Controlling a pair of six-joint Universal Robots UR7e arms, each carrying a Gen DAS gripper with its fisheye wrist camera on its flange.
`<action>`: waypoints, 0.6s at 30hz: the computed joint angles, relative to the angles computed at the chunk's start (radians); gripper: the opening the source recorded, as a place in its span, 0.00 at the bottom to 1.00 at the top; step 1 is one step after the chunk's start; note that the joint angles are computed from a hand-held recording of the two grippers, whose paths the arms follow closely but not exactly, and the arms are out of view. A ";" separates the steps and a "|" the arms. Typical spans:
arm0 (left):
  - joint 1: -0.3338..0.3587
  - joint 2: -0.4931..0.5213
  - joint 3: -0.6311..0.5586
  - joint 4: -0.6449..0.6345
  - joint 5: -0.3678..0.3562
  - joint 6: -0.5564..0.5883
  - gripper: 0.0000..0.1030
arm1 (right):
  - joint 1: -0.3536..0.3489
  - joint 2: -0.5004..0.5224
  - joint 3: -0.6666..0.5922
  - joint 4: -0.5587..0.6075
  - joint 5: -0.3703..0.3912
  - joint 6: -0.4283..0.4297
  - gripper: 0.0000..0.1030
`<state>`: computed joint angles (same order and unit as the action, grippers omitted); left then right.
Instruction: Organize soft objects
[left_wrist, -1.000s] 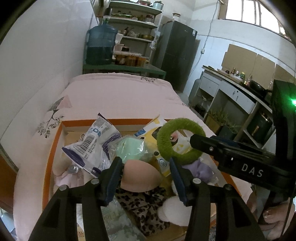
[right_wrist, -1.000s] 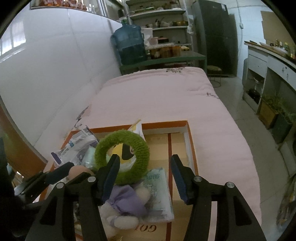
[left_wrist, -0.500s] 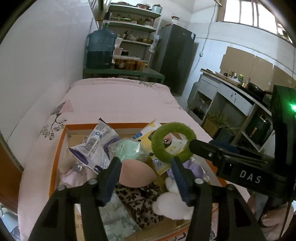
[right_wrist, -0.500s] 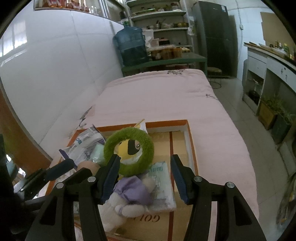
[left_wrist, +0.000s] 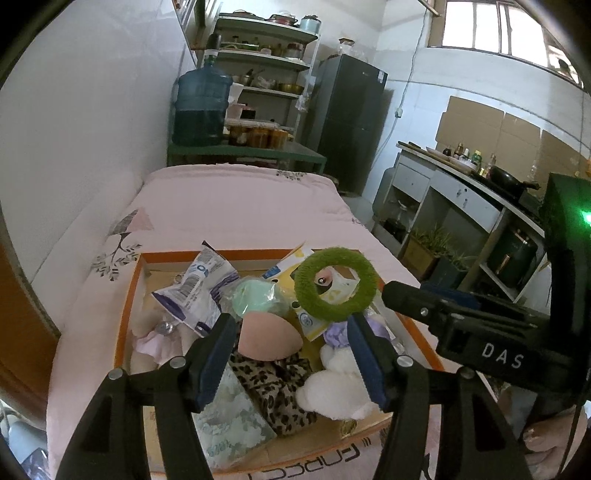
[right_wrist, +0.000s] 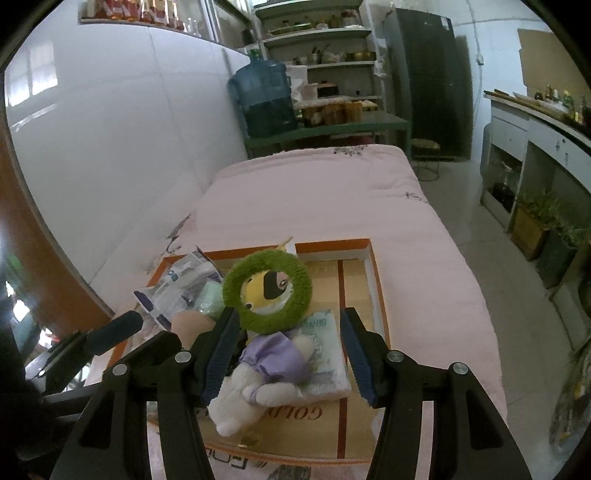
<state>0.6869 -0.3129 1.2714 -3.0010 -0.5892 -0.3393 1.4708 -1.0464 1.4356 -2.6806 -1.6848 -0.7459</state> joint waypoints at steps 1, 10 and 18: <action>-0.001 -0.002 0.003 0.000 0.001 -0.002 0.61 | 0.000 -0.002 0.001 -0.001 0.001 0.000 0.57; -0.017 -0.020 0.039 -0.012 0.012 -0.019 0.61 | 0.003 -0.038 0.035 -0.012 0.003 -0.001 0.57; -0.038 -0.045 0.087 -0.034 0.029 -0.036 0.61 | 0.008 -0.074 0.080 -0.026 0.007 -0.009 0.57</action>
<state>0.6493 -0.3578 1.3579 -3.0346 -0.5600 -0.3756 1.4784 -1.1202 1.5160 -2.7069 -1.6777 -0.7553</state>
